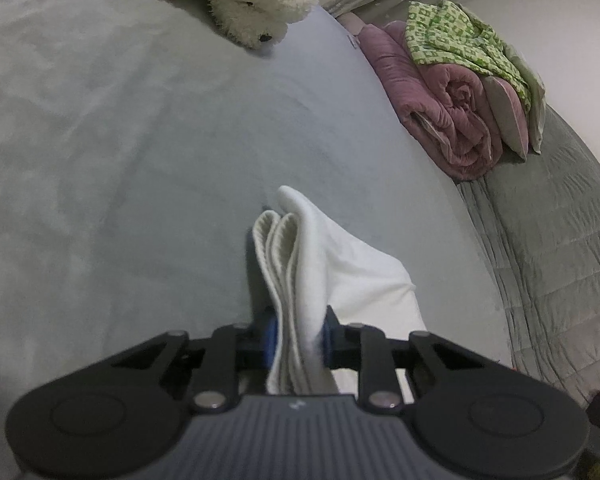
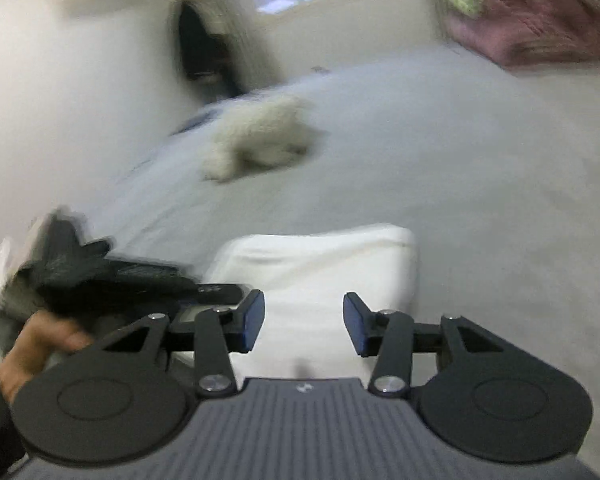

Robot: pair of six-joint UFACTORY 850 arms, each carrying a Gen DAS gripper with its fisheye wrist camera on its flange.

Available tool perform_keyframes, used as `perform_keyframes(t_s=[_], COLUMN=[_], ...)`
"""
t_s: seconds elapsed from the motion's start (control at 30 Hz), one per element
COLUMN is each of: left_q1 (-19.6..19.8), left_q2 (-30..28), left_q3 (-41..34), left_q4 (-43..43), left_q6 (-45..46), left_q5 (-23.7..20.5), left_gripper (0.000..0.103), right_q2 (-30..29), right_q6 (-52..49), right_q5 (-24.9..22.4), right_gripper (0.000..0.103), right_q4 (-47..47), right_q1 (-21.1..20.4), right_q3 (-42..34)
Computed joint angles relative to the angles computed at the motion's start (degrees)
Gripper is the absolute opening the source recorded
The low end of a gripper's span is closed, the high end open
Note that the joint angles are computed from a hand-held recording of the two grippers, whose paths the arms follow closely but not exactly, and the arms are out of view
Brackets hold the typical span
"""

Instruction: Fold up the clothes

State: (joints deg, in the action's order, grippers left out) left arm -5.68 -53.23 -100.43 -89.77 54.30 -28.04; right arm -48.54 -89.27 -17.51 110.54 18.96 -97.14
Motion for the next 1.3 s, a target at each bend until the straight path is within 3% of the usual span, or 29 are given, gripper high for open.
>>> perform_keyframes(t_s=[0.07, 0.23, 0.33, 0.63, 1.03, 1.3], left_q1=[-0.05, -0.23, -0.60, -1.92, -3.55, -4.13], left_q2=[-0.04, -0.26, -0.25, 0.24, 0.94, 1.57], left_q3=[0.11, -0.14, -0.58, -1.26, -1.26, -0.42], left_q4=[-0.54, -0.59, 1.29, 7.62, 15.06, 15.86], left_q6=[0.57, 0.50, -0.42, -3.92, -7.97, -7.02], left_q5=[0.07, 0.27, 1.35, 5.39, 10.49, 12.69], left_gripper=[0.023, 0.023, 0.023, 0.024, 0.025, 0.025], right_q2=[-1.91, -6.73, -8.72, -10.75, -11.10, -10.21], right_q6=[9.27, 19.01, 21.63, 18.58, 14.77, 1.81], right_q5=[-5.06, -13.68, -13.77, -12.87, -10.87, -8.63], right_gripper=[0.048, 0.048, 0.048, 0.043, 0.023, 0.023], right_q4=[-2.80, -3.45, -6.91, -4.68, -1.23, 7.25], right_q1=[-2.38, -4.97, -4.92, -4.40, -3.72, -2.38], right_q3=[-1.14, -4.77, -7.79, -10.28, -9.66, -7.58])
